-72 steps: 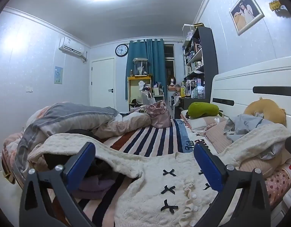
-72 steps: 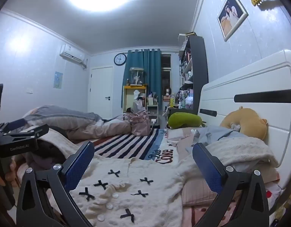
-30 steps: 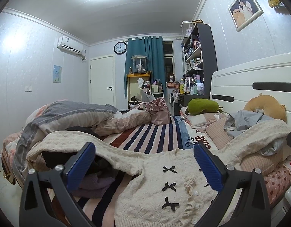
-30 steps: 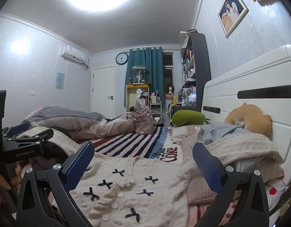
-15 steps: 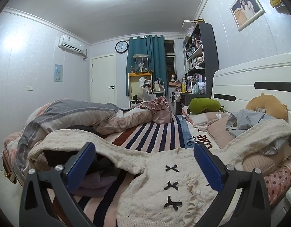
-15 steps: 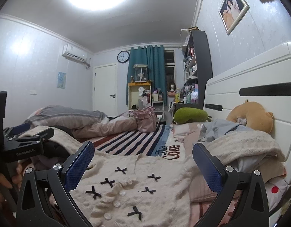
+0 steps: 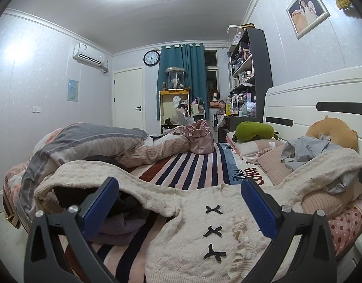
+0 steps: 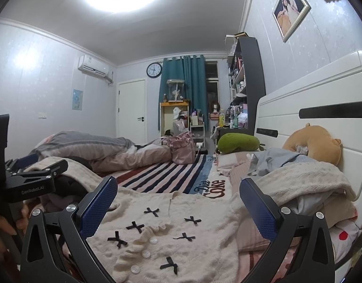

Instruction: Fold large clothes

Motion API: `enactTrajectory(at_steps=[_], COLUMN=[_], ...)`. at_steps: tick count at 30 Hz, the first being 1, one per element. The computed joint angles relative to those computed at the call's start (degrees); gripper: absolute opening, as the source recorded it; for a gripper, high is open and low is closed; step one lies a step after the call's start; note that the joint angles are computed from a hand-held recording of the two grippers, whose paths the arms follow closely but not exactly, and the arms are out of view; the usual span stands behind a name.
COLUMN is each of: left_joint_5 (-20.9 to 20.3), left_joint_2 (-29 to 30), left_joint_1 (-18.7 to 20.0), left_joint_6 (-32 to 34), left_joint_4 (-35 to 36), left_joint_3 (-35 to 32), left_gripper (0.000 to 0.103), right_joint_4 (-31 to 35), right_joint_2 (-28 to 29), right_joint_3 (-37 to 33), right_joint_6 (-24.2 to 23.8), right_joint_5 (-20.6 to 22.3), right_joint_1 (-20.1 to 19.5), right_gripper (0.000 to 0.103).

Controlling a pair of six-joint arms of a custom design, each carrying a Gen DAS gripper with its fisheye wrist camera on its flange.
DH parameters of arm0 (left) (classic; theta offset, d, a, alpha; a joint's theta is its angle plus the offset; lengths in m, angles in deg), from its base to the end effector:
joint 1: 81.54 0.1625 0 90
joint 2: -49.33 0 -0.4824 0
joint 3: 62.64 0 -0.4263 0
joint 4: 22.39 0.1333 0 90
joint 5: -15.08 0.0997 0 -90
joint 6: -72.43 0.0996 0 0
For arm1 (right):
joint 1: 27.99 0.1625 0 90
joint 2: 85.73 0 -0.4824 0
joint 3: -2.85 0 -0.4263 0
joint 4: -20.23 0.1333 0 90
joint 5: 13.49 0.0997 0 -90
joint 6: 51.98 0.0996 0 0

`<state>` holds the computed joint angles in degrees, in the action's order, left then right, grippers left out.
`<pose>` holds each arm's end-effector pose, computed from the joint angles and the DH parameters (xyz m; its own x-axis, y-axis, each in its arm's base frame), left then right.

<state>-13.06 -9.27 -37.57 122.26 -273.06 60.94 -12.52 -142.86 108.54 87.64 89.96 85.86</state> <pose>-0.1836 -0.4844 0.2918 -0.6731 -0.2266 -0.7040 0.6867 0.1617 -0.7087 0.3474 -0.5134 0.1258 -0.6752 -0.3051 0.6716 -0.7188 0.0677 -0.6919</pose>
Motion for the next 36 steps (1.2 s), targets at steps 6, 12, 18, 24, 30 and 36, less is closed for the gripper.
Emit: enactTrajectory(at_steps=[6, 12, 18, 24, 30, 36], left_joint_5=[-0.75, -1.64, -3.06, -9.44, -13.14, -15.26], left_joint_2=[0.12, -0.49, -3.78, -10.19, -15.99, -17.75], left_joint_1=[0.34, 1.46, 5.17, 11.63, 18.00, 21.61], left_joint_6=[-0.75, -3.97, -14.30, -27.93, -37.17, -39.81], left_joint_4=[1.40, 6.60, 21.41, 32.33, 36.26, 37.73], left_joint_3=[-0.56, -2.25, -2.93, -1.58, -0.69, -1.48], left_gripper=[0.102, 0.102, 0.102, 0.101, 0.057, 0.035], right_joint_4=[0.59, 5.29, 13.62, 27.39, 32.79, 36.17], right_joint_2=[-0.20, 0.64, 4.12, 8.87, 13.48, 16.94], right_joint_3=[-0.25, -3.97, -11.04, -20.47, -26.92, -32.08], right_joint_6=[0.04, 0.53, 1.00, 3.81, 1.97, 3.54], right_joint_5=[-0.45, -0.13, -0.10, -4.23, -2.59, -4.81], right_joint_1=[-0.13, 0.09, -0.65, -2.98, -3.41, -4.21], right_gripper=[0.103, 0.103, 0.103, 0.103, 0.098, 0.098])
